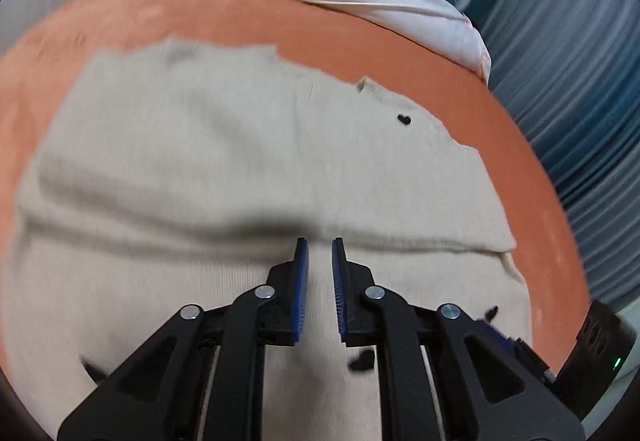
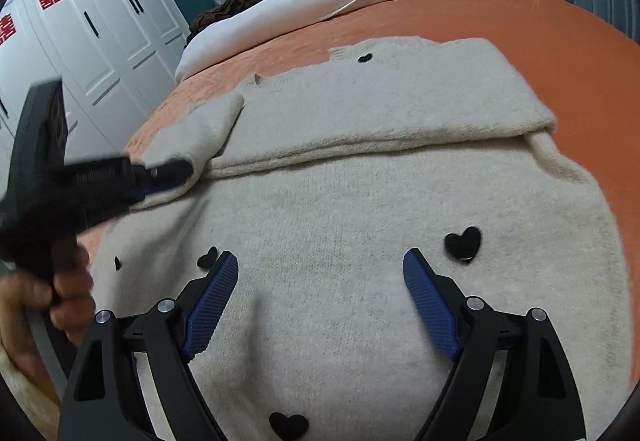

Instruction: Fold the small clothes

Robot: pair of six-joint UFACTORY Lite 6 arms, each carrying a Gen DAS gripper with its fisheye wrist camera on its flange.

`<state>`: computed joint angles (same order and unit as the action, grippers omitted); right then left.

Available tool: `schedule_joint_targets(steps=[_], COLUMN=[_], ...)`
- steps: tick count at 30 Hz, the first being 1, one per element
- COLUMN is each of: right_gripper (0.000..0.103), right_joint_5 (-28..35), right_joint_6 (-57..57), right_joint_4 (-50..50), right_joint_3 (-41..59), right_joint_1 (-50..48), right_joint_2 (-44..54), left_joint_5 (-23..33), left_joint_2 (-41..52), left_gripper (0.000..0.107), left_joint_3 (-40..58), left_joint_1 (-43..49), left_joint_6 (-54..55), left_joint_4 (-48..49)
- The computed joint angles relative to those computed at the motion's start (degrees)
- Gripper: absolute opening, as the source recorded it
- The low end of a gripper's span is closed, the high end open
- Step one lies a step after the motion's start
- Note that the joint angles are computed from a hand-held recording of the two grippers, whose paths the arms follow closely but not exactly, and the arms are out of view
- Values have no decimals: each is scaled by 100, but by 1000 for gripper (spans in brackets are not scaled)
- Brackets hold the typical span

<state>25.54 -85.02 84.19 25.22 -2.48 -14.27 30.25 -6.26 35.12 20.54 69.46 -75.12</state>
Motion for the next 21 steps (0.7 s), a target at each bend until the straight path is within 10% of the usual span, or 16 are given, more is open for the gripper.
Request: schedule_joint_targets(steps=[5, 12, 17, 21], right_gripper=[83, 72, 61, 16], right_joint_5=[-455, -1463, -522, 76], right_joint_6=[978, 4347, 6952, 7334], right_joint_4=[-1411, -5292, -8290, -8803], right_joint_3=[675, 3420, 6005, 7108], right_joint_1=[760, 3322, 4158, 4341], right_joint_2=[-321, 1986, 4387, 5373], left_joint_5=[1225, 1679, 1613, 1376], left_joint_2=[-573, 1911, 2708, 2698], left_gripper=[47, 47, 41, 26], left_joint_3=[-682, 1322, 1898, 1706], left_joint_1=[2397, 3720, 3553, 3491], left_joint_6=[548, -183, -536, -223], left_joint_4=[-180, -396, -676, -912])
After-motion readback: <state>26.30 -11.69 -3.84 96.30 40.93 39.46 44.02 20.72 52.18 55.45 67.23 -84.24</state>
